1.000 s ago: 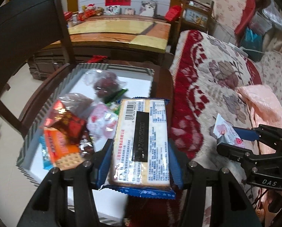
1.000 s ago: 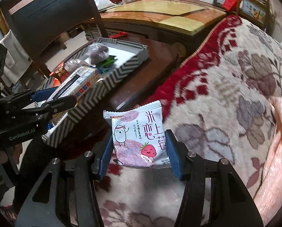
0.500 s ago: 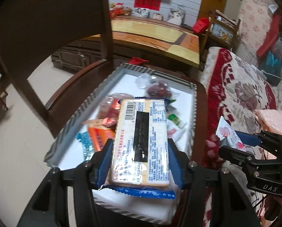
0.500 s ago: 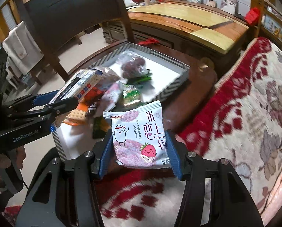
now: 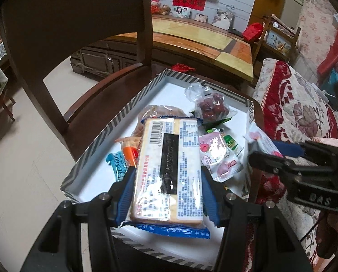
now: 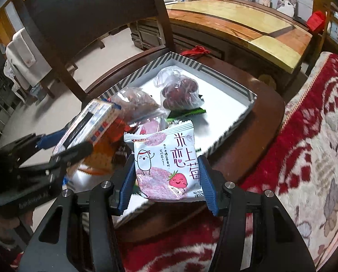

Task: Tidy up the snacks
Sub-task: 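Lower both items into the tray and open both grippers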

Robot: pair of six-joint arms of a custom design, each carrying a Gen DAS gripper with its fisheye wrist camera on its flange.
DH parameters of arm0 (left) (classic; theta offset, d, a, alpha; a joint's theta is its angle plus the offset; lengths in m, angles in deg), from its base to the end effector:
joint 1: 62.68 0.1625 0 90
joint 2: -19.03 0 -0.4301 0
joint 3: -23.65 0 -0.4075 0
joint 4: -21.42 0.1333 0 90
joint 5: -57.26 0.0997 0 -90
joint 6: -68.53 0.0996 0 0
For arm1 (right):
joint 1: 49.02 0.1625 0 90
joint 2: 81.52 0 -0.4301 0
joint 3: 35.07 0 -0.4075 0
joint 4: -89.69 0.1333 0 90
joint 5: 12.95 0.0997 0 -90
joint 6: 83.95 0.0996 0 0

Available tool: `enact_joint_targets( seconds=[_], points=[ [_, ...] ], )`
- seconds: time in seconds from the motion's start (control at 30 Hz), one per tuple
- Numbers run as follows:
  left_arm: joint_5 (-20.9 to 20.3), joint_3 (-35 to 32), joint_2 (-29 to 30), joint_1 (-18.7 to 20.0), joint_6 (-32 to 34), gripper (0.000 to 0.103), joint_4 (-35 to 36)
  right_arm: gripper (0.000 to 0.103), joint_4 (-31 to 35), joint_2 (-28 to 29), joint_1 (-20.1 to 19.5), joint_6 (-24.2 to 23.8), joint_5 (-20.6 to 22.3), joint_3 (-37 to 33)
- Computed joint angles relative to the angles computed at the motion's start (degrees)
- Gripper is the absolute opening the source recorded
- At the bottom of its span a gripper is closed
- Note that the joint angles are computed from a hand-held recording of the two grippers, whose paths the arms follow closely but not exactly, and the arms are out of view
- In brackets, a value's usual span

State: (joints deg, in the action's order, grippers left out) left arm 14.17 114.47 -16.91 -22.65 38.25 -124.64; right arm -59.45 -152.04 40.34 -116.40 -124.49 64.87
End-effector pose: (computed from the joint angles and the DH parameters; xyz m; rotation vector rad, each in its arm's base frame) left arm -0.3910 -0.5975 0.0157 0.4060 2.4031 -0.7007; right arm 0.0897 -0.6319 0.3368 0.5845 -2.5288 0.5189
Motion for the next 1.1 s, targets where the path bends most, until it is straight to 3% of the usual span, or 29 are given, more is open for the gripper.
enact_joint_targets(
  seconds=[0.6, 0.67, 0.83, 0.93, 1.1],
  points=[
    [1.47, -1.23, 1.30, 0.43, -2.52, 0.058, 2.86, 0.053, 1.07, 9.99, 1.68, -1.09, -4.19, -7.94],
    [1.86, -1.49, 1.48, 0.40, -3.09, 0.060, 3.42, 0.053, 3.07, 9.68, 1.35, -0.19, -2.94, -8.11],
    [2.72, -0.95, 1.38, -0.09, -3.63, 0.086, 3.02, 0.058, 1.32, 7.35, 1.21, -0.95, -1.43, -5.48],
    [4.10, -0.08, 1.09, -0.56, -4.00, 0.093, 1.63, 0.065, 0.57, 6.16, 1.00, 0.08, -0.39, -4.46],
    [5.63, 1.46, 0.46, -1.50, -4.12, 0.095, 0.00, 0.065, -1.41, 2.65, 0.42, 1.31, 2.24, -1.15]
  ],
)
